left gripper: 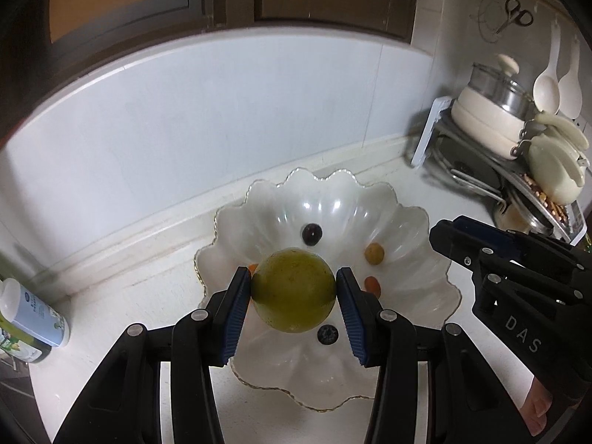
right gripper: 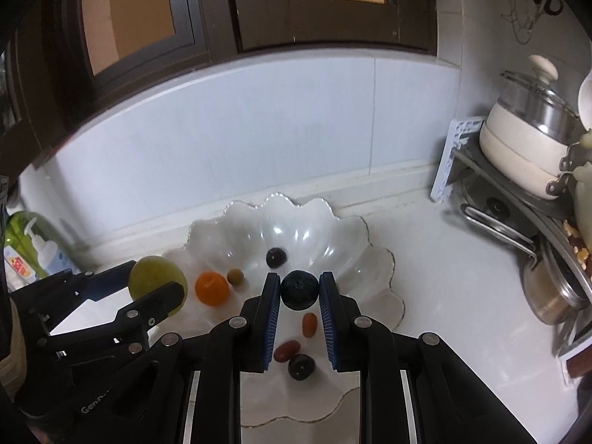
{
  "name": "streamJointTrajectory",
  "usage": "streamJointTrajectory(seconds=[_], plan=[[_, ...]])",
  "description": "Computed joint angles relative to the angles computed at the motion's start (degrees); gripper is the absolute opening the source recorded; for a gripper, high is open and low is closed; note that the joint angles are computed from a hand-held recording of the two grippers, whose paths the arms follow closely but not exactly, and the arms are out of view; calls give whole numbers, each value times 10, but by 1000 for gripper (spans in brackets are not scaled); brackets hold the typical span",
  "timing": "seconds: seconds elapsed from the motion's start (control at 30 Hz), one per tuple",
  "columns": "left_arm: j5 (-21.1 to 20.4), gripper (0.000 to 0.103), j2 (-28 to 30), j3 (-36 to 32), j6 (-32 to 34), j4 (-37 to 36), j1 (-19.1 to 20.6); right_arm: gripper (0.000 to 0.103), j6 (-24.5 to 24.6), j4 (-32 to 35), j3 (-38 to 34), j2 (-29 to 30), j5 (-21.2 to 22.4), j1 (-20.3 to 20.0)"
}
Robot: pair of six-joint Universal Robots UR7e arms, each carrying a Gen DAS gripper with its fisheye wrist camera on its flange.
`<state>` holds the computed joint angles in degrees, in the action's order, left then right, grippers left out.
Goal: Organize fruits
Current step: 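Lower the pomelo into the bowl and open left gripper while right gripper releases the black fruit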
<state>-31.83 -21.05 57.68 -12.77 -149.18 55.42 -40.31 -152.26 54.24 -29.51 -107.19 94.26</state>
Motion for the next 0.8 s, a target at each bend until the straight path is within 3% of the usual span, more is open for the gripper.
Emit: streamJointTrajectory(seconds=[0.57, 0.67, 0.73, 0.8], plan=[[-49, 47, 33, -95, -91, 185, 32, 23, 51, 156, -122, 69, -66, -3], [-57, 47, 34, -96, -90, 189, 35, 24, 58, 165, -129, 73, -72, -4], [-57, 49, 33, -94, -92, 194, 35, 25, 56, 167, -132, 76, -80, -3], [-51, 59, 32, -89, -85, 180, 35, 37, 54, 168, -134, 78, -87, -3]])
